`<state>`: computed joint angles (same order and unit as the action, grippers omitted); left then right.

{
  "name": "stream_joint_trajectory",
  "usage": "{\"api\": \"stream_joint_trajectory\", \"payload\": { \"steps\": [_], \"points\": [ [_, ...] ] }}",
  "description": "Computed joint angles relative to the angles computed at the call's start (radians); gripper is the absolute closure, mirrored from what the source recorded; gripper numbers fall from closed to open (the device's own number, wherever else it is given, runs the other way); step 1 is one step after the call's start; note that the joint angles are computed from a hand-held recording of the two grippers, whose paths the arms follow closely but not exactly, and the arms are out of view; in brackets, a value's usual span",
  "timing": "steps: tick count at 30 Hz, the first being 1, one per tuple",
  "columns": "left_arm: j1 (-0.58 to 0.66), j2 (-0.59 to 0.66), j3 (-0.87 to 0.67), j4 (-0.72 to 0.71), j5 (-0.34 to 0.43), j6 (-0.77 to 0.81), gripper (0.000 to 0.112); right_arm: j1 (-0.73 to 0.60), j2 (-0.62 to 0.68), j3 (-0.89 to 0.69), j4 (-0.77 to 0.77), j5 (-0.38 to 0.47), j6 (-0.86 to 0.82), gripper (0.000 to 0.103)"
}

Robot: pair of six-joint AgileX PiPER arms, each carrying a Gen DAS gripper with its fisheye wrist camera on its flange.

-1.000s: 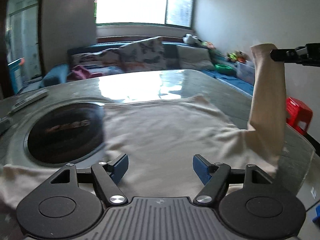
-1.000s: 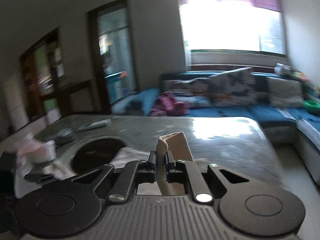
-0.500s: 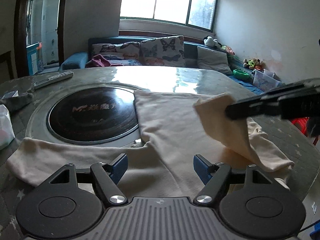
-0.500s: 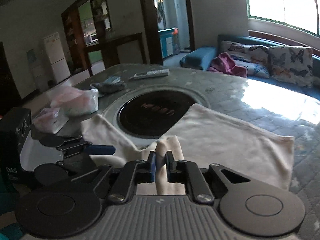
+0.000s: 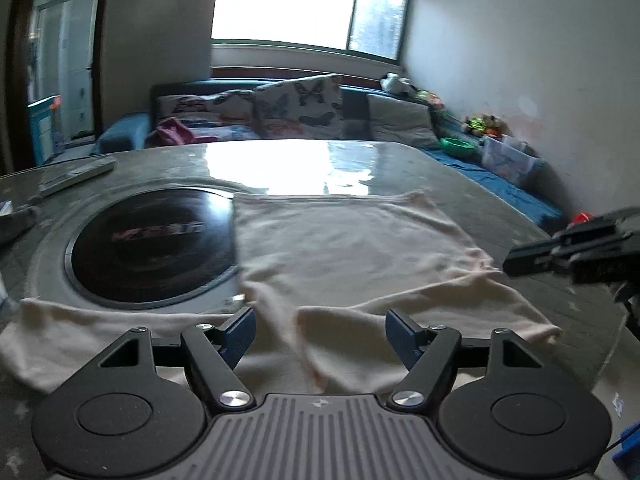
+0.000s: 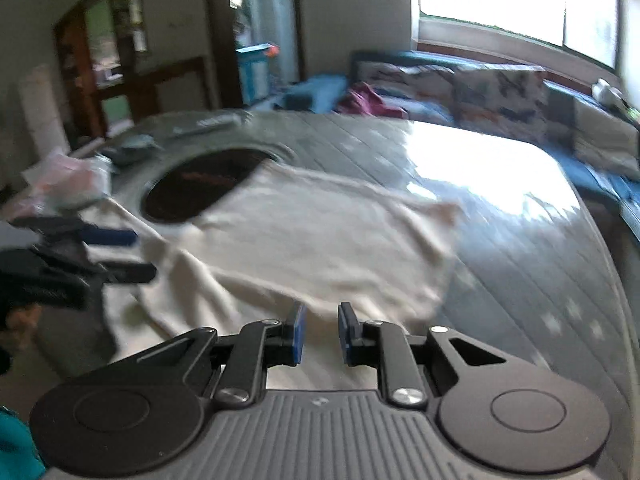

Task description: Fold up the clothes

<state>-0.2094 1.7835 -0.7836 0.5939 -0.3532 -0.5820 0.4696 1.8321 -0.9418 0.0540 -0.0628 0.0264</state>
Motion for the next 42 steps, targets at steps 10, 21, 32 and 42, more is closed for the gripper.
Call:
{"api": "stream_joint_trajectory", "payload": {
  "steps": [10, 21, 32, 42],
  "points": [
    [-0.078, 0.065, -0.074, 0.053, 0.017, -0.031, 0.054, -0.055, 0.037, 0.115, 0.009, -0.105, 0.039, 0.086],
    [-0.095, 0.105, -0.099, 0.111, 0.05, -0.08, 0.067, -0.048, 0.131, -0.024, -0.191, -0.126, 0.173, 0.086],
    [-0.045, 0.015, -0.023, 0.153, 0.127, -0.102, 0.081, -0.052, 0.163, -0.033, -0.136, -0.141, 0.118, 0.087],
    [-0.089, 0.12, -0.156, 0.157, 0.089, -0.174, 0.081, -0.038, 0.152, -0.013, -0.06, -0.17, 0.068, 0.086]
  ]
}}
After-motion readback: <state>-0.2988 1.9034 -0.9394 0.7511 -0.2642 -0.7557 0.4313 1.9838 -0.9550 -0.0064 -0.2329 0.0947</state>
